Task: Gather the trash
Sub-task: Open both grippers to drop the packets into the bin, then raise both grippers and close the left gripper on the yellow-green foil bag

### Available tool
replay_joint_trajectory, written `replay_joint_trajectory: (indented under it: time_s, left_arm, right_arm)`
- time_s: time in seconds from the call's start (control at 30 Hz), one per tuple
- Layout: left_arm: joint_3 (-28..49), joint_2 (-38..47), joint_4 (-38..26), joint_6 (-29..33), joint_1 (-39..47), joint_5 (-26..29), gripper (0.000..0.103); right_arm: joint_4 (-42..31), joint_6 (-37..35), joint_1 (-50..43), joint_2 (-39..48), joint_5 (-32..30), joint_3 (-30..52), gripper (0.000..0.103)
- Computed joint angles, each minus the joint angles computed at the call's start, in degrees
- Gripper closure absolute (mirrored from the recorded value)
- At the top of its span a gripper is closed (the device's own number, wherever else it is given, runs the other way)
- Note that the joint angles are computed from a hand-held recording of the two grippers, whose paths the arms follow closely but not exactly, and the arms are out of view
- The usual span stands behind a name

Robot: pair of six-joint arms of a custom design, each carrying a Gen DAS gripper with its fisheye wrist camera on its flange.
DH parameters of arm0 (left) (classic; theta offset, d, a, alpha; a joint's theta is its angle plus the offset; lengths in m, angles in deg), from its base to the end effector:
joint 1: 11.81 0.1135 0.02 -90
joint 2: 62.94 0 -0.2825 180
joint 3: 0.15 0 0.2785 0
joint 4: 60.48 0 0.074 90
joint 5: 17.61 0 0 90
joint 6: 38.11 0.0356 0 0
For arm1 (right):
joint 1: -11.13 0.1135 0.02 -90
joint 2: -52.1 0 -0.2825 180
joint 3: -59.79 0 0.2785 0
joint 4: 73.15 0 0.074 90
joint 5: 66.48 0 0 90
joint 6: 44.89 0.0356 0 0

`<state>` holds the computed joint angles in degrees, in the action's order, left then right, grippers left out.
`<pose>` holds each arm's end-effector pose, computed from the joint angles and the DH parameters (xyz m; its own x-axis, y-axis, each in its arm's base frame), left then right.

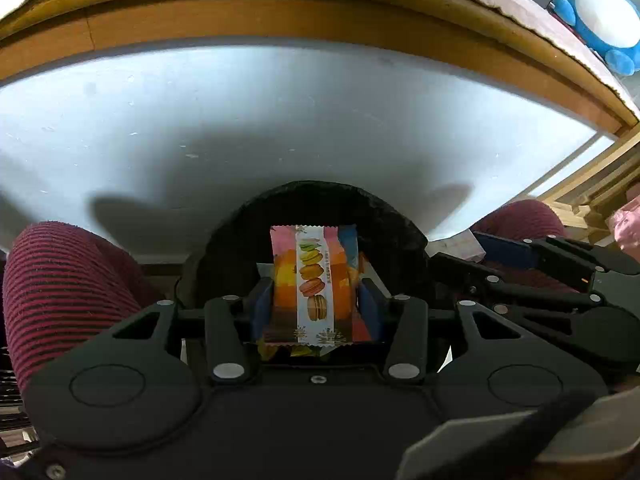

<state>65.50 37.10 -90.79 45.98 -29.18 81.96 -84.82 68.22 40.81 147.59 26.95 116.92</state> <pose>0.3282 -0.1089 0.1357 -0.8956 0.1738 -0.4096 0.2714 0.9428 -0.1935 0.2928 0.1644 0.1379 -0.7933 -0.0012 -0.6088 -0.1626 0.9641 0.2100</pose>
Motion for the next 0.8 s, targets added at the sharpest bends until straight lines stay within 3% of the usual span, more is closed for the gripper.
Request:
replay_joint_trajectory:
  time_s: [0.13,0.2,0.33,0.57,0.8]
  left_arm:
    - [0.37,0.31,-0.10,-0.13,-0.50,-0.42,0.059]
    - [0.95,0.41,-0.47,-0.50,-1.05,-1.03,0.056]
    - [1.71,1.14,-0.52,-1.57,-1.62,-1.60,0.049]
    - [0.99,0.12,0.88,-1.58,-1.95,-2.59,0.038]
    - [0.69,-3.70,2.52,-1.44,-1.12,-2.72,0.038]
  right_arm:
    - [-0.01,0.18,0.36,0.52,0.03,0.41,0.050]
    - [0.15,0.21,0.42,0.62,0.23,0.43,0.040]
    - [0.35,0.04,0.08,0.34,-0.28,0.44,0.033]
    - [0.68,-0.04,-0.57,-0.95,-0.44,-0.70,0.030]
    - [2.12,-1.03,-2.52,-3.73,-1.12,-0.46,0.028]
